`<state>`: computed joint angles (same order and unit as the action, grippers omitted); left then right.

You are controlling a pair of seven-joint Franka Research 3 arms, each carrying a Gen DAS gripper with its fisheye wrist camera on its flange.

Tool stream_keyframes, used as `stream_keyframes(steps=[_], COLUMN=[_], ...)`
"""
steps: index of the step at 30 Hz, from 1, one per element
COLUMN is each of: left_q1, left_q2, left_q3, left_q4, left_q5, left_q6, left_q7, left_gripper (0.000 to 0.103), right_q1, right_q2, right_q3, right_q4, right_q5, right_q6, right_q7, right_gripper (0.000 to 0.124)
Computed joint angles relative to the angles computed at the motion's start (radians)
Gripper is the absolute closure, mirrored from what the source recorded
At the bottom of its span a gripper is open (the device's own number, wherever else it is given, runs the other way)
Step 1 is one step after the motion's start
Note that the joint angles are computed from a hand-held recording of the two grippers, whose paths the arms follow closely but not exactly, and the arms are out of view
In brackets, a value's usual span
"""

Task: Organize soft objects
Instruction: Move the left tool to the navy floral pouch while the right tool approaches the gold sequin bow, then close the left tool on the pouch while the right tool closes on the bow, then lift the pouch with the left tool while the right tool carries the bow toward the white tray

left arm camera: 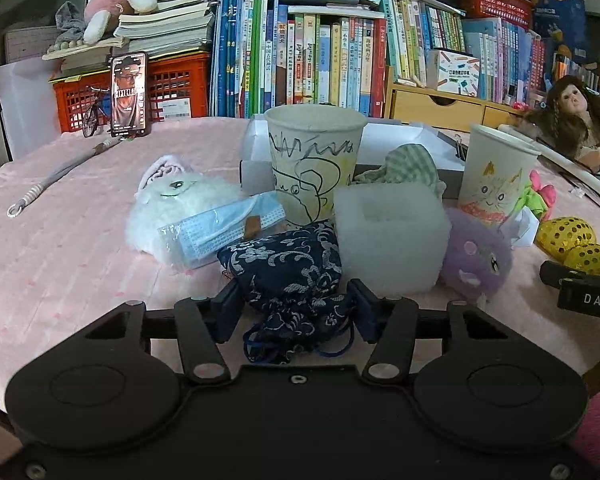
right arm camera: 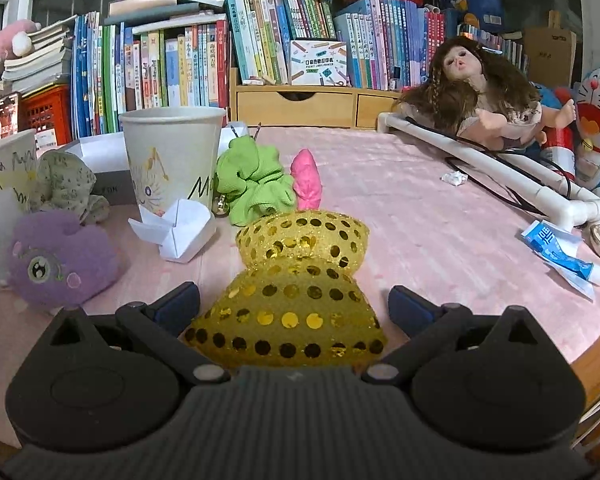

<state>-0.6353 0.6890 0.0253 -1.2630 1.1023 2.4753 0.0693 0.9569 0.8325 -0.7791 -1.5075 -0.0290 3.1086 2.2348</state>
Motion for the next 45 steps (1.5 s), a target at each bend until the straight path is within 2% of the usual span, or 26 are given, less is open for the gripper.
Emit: stream_keyframes(steps=[5,13,16,19,26,32,40,45], left_q1=[0.003,0.004,0.003,-0.001,0.001,0.011,0.034,0.055], left_q2=[-0.005,-0.021,-0.031,-0.045,-0.081,-0.111,-0.139,-0.148], left_q3=[-0.001,-0.002,-0.002,0.0,-0.01,-0.023,-0.035,-0.036], left_q4=[-0.007,-0.022,-0.028,-0.039,-0.066,-0.086,-0.097,-0.078], left_q5=[-0.003,0.002,0.014,0.036,0.083,0.121,0.135,0.134], left_q6=[0.004,0.008,0.006,0.006,0.022,0.035,0.06,0.079], left_q7=[0.002,-0.008,-0.018,-0.032,-0.054,-0.07,-0.063,-0.049], left_gripper=[0.052,0.055,0.055,0.055,0.056,0.056,0.056,0.056], right_q1=[-0.022,-0.018,-0.023,-0.014,0.061,0.077,0.01,-0.087], right_q2=[-0.018,-0.033,-0.045,-0.055,-0.056,-0.059,-0.074,-0.091], right_q3=[0.033,0.038,0.045,0.037,-0.049,-0.066,0.009,0.121], right_q4=[0.005,-0.003,-0.011,-0.027,-0.078,-0.08,-0.027,0.037], right_q5=[-0.01,-0.018,-0.019,-0.016,0.044,0.111,0.192,0.234], right_q6=[-0.006,-0.008,-0.003,0.011,0.077,0.108,0.131,0.138], right_q7=[-0.018,-0.02,-0.015,-0.011,-0.038,-0.106,-0.217,-0.3], right_gripper=[0.025,0.049,0.054,0.055,0.056,0.056,0.056,0.056])
